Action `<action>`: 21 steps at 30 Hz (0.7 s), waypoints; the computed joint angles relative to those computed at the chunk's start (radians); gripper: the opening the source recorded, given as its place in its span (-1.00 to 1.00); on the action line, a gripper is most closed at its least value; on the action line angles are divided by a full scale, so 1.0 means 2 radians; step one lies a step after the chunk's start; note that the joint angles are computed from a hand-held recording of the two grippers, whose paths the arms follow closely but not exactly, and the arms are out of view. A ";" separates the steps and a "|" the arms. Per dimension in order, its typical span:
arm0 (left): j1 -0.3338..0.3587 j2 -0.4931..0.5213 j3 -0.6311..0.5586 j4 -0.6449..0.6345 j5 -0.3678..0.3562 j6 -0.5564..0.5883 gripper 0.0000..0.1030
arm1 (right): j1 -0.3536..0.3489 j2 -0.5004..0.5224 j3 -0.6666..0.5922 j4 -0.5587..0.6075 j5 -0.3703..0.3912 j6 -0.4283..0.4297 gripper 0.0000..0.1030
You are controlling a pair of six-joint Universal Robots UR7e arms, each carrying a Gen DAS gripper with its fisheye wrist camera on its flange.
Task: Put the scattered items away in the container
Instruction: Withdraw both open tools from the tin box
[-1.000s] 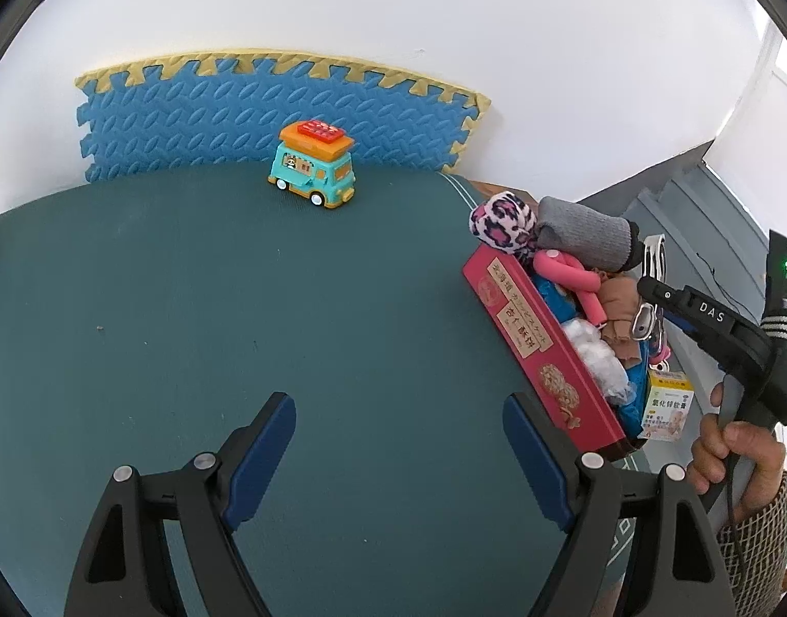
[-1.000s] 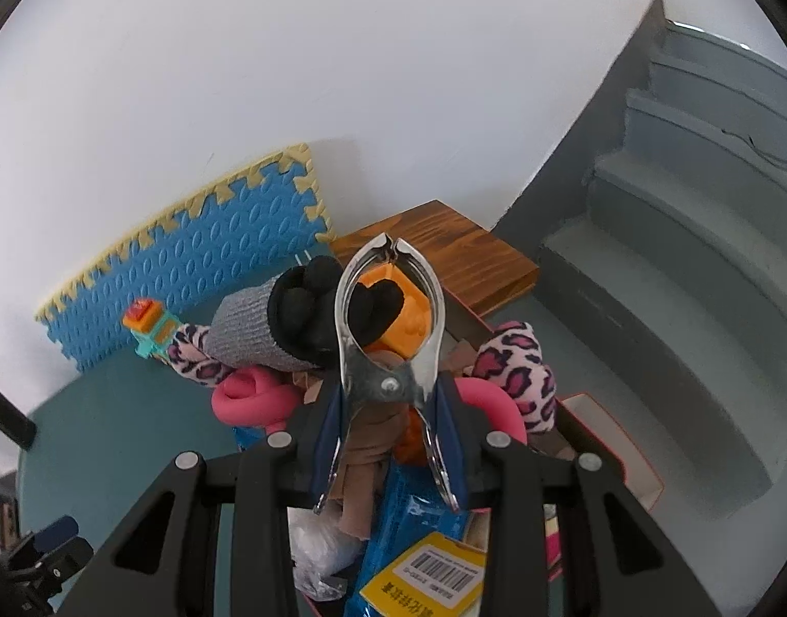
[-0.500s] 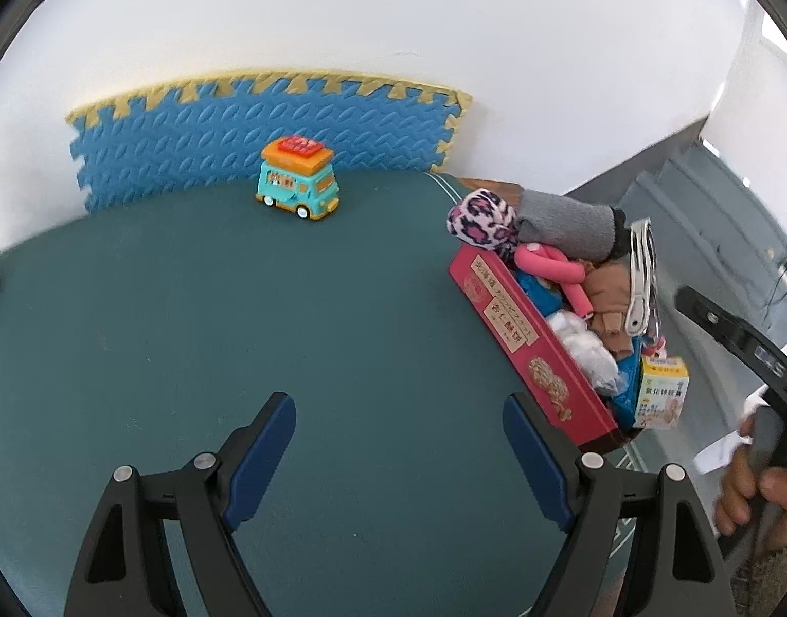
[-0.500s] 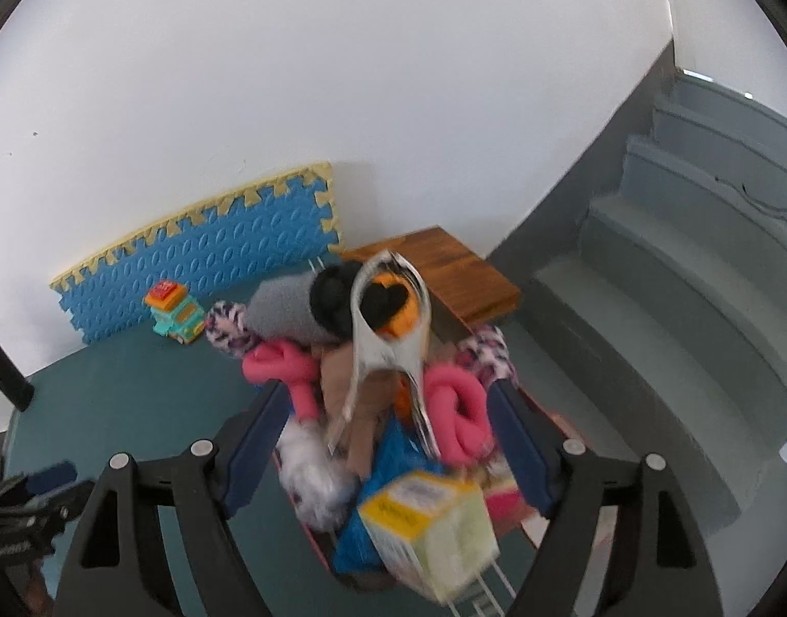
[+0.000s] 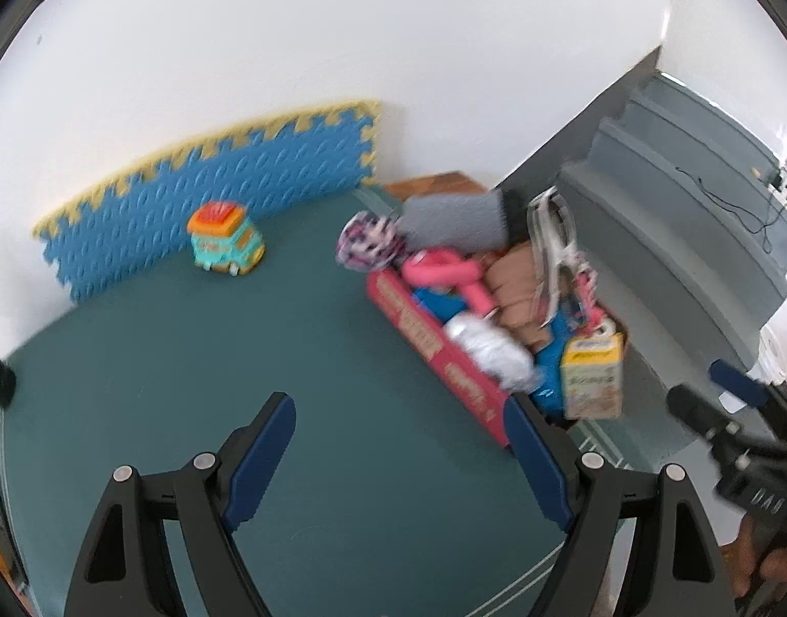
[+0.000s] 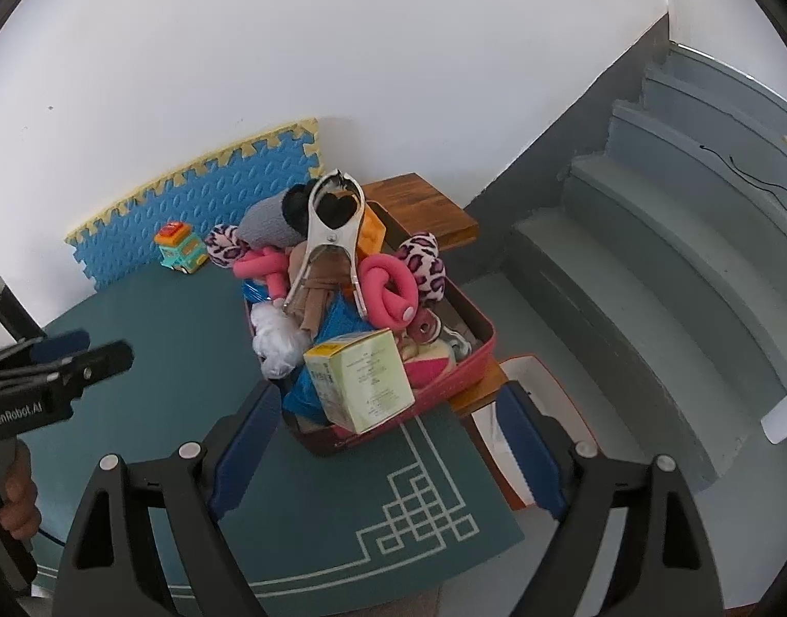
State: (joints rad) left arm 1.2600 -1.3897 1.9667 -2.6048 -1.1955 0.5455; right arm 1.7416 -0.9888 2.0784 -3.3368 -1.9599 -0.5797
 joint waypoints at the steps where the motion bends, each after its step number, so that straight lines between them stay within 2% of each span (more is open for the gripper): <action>1: -0.005 -0.003 0.003 -0.002 -0.002 -0.001 0.64 | -0.001 -0.003 0.002 0.000 0.005 0.002 0.73; 7: -0.025 -0.012 0.025 -0.013 0.013 -0.003 0.64 | -0.004 -0.013 0.017 -0.008 0.021 0.004 0.94; 21: -0.045 -0.019 0.050 -0.028 0.028 0.005 0.65 | -0.011 -0.022 0.032 -0.024 0.027 -0.003 0.97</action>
State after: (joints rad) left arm 1.1690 -1.4268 2.0669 -2.6603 -1.1394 0.5558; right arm 1.7201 -1.0334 2.1433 -3.3850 -1.9050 -0.5849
